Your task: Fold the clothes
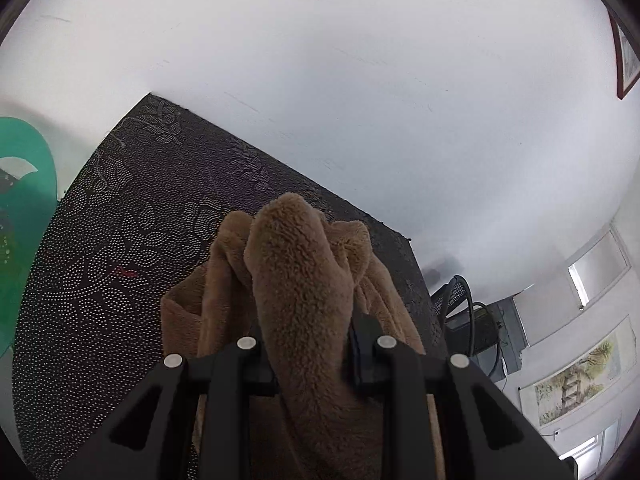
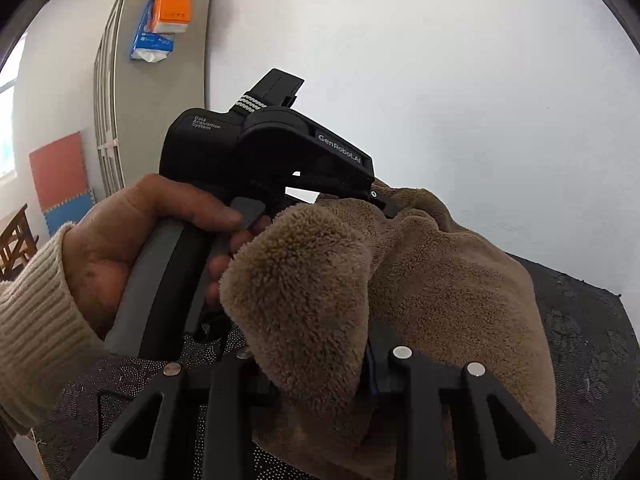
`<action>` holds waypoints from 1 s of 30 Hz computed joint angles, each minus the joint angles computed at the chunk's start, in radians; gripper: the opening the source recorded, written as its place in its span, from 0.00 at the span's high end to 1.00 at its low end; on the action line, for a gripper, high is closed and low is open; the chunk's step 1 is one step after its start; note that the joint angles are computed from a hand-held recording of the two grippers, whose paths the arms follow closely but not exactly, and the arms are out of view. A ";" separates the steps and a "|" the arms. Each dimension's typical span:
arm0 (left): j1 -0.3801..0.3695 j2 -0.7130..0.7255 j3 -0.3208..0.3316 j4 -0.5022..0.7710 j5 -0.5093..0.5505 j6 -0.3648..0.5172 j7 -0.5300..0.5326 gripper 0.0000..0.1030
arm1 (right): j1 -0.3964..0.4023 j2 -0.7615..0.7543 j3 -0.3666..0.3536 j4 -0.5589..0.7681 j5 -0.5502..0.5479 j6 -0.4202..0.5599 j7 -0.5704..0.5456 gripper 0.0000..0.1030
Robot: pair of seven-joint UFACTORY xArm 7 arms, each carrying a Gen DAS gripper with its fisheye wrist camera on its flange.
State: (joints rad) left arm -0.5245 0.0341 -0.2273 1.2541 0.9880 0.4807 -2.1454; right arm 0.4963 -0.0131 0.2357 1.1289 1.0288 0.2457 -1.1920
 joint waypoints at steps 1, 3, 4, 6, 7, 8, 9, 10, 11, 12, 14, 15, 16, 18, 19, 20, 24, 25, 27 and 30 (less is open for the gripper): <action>0.005 -0.015 0.004 -0.028 -0.009 -0.011 0.000 0.74 | 0.003 0.012 0.004 0.002 -0.030 -0.004 0.023 0.69; 0.015 -0.023 0.003 -0.061 -0.027 -0.024 0.007 0.74 | 0.005 0.034 0.012 0.005 -0.097 -0.007 0.081 0.69; 0.020 -0.028 0.002 -0.079 -0.036 -0.032 0.010 0.74 | 0.004 0.045 0.016 0.007 -0.129 -0.005 0.109 0.69; 0.029 -0.039 -0.003 -0.117 -0.056 -0.045 0.012 0.70 | 0.000 0.063 0.023 0.009 -0.184 0.000 0.168 0.69; 0.032 -0.039 -0.006 -0.125 -0.072 -0.042 0.019 0.69 | -0.004 0.074 0.025 0.014 -0.205 0.010 0.187 0.67; 0.035 -0.039 -0.008 -0.134 -0.089 -0.037 0.028 0.66 | -0.010 0.087 0.028 0.024 -0.225 0.024 0.202 0.63; 0.037 -0.041 -0.011 -0.142 -0.105 -0.029 0.038 0.58 | -0.016 0.098 0.033 0.035 -0.235 0.037 0.206 0.58; 0.038 -0.045 -0.014 -0.147 -0.117 -0.018 0.045 0.52 | -0.023 0.107 0.041 0.045 -0.233 0.046 0.196 0.49; 0.039 -0.048 -0.016 -0.153 -0.129 -0.006 0.053 0.41 | -0.029 0.115 0.049 0.056 -0.231 0.055 0.185 0.42; 0.040 -0.052 -0.019 -0.158 -0.141 0.006 0.060 0.33 | -0.034 0.120 0.056 0.060 -0.228 0.057 0.174 0.39; 0.042 -0.070 -0.026 -0.175 -0.146 0.024 0.053 0.27 | -0.043 0.117 0.065 0.055 -0.214 0.050 0.153 0.38; 0.044 -0.086 -0.032 -0.186 -0.140 0.033 0.038 0.26 | -0.052 0.114 0.066 0.058 -0.197 0.065 0.141 0.38; 0.047 -0.107 -0.041 -0.198 -0.129 0.046 0.012 0.26 | -0.062 0.106 0.065 0.060 -0.171 0.087 0.126 0.38; 0.050 -0.152 -0.071 -0.208 -0.113 0.104 -0.016 0.26 | -0.086 0.056 0.057 0.041 -0.046 0.129 0.034 0.38; 0.051 -0.172 -0.090 -0.205 -0.110 0.146 -0.017 0.26 | -0.091 0.022 0.044 0.022 0.048 0.133 -0.046 0.38; 0.050 -0.187 -0.112 -0.192 -0.105 0.190 -0.011 0.26 | -0.092 -0.009 0.023 0.004 0.138 0.137 -0.126 0.38; 0.039 -0.189 -0.186 -0.093 -0.038 0.288 0.014 0.23 | -0.083 -0.054 -0.045 -0.009 0.299 0.067 -0.233 0.37; 0.030 -0.165 -0.199 -0.054 -0.013 0.295 0.033 0.22 | -0.089 -0.048 -0.056 0.000 0.288 0.057 -0.209 0.37; -0.003 -0.111 -0.209 0.025 0.031 0.307 0.078 0.21 | -0.095 -0.063 -0.061 -0.014 0.210 0.028 -0.111 0.37; -0.061 -0.009 -0.197 0.124 0.021 0.301 0.165 0.21 | -0.085 -0.080 -0.062 -0.053 0.090 0.030 -0.003 0.38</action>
State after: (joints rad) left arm -0.5857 0.0252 -0.4243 1.3777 1.0088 0.7818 -1.9808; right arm 0.4118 -0.0926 0.1736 1.0758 1.1186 0.2754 -1.1947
